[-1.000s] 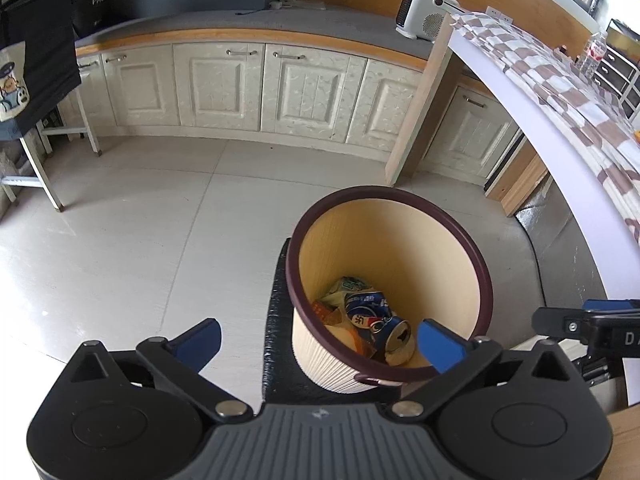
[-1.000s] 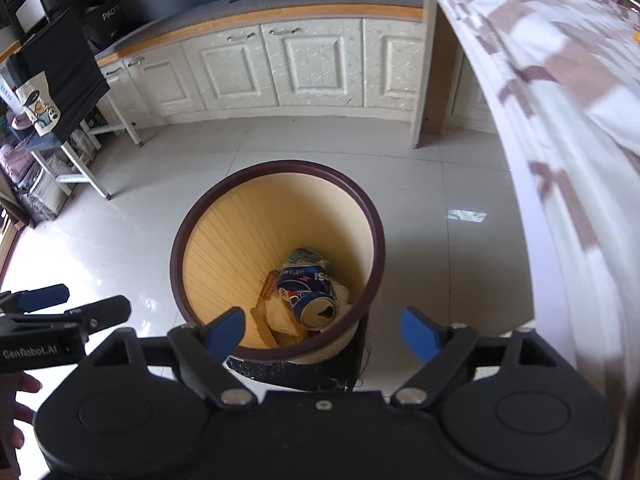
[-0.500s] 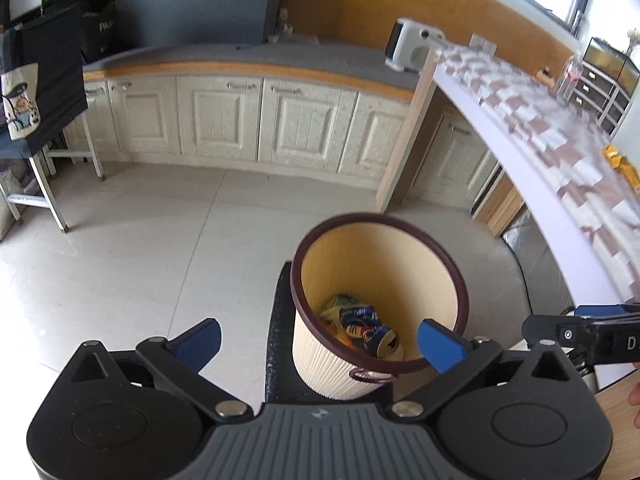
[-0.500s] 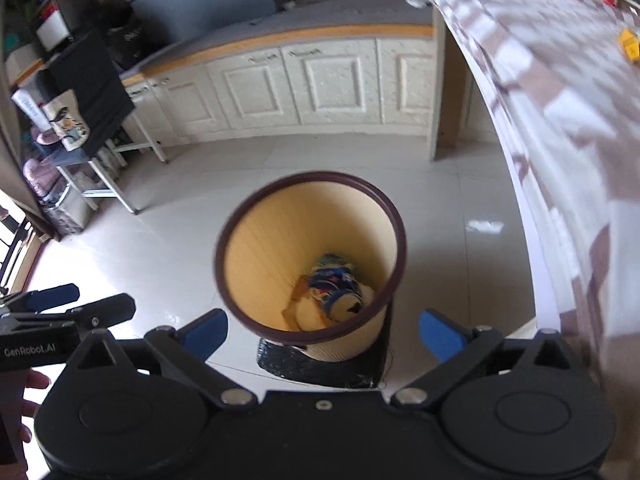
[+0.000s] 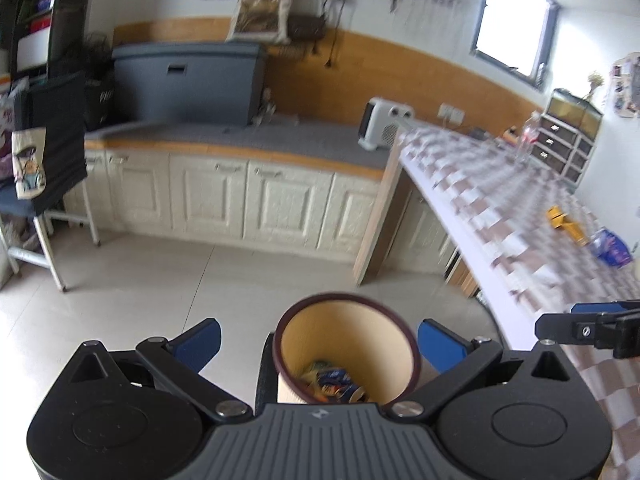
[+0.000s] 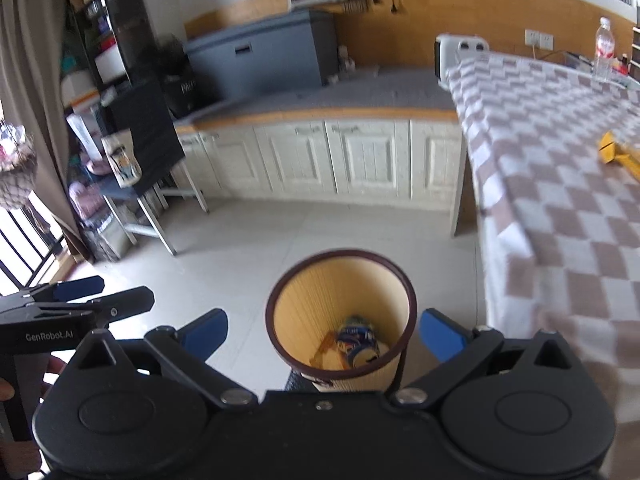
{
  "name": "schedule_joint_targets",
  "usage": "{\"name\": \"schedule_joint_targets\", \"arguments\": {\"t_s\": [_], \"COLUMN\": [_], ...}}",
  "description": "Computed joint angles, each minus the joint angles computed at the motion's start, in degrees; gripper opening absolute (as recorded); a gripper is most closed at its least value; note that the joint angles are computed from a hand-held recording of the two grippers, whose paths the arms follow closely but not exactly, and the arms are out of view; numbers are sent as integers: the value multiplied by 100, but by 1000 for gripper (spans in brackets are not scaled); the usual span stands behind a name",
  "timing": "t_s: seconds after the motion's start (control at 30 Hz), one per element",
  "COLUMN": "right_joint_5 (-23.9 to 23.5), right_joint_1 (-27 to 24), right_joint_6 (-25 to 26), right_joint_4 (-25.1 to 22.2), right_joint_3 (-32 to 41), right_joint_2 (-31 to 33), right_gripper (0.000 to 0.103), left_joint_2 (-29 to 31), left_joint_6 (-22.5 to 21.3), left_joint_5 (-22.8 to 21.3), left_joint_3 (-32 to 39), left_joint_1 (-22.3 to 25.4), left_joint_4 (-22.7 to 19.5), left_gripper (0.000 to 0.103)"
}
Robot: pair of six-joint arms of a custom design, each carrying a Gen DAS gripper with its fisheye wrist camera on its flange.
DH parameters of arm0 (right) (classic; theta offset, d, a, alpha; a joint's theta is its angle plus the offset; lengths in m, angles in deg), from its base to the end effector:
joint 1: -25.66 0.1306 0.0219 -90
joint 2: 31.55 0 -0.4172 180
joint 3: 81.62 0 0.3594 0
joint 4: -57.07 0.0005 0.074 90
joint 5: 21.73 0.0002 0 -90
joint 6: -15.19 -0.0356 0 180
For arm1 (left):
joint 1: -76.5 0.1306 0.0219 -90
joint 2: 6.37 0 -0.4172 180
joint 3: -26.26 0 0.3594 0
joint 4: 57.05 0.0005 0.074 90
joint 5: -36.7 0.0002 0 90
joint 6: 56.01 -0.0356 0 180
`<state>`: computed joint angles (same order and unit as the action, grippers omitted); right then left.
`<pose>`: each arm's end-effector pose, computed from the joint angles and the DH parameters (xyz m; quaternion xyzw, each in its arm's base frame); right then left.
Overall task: Collect trash
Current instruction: 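Move both open tools up from the wastebasket back toward the table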
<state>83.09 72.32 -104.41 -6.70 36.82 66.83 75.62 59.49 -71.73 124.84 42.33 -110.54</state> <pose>0.3491 0.3560 0.5916 -0.0851 0.9093 0.1474 0.3798 0.3322 -0.2125 0.5815 -0.0046 0.8859 -0.0952 0.4540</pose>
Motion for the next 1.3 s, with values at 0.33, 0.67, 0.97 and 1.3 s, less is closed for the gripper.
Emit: {"name": "schedule_joint_targets", "arguments": {"t_s": [0.33, 0.67, 0.97, 1.3], "right_joint_5": [432, 931, 920, -40], "right_joint_1": [-226, -951, -2317, -4247], "right_joint_6": [370, 913, 1759, 2695], "right_joint_4": [424, 859, 1183, 2303], "right_joint_3": [-653, -1753, -2447, -2694], "right_joint_2": [-955, -2172, -2955, -2780], "right_gripper": [103, 103, 103, 103], "left_joint_2": [75, 805, 1893, 3660], "left_joint_6": [-181, -849, -1599, -1197], "left_joint_5": [-372, -728, -271, 523], "left_joint_3": [396, 1274, 2499, 5031], "left_joint_1": [-594, -1371, -1743, -1842], "left_joint_4": [277, 758, 1099, 172], "left_gripper": [103, 103, 103, 103]}}
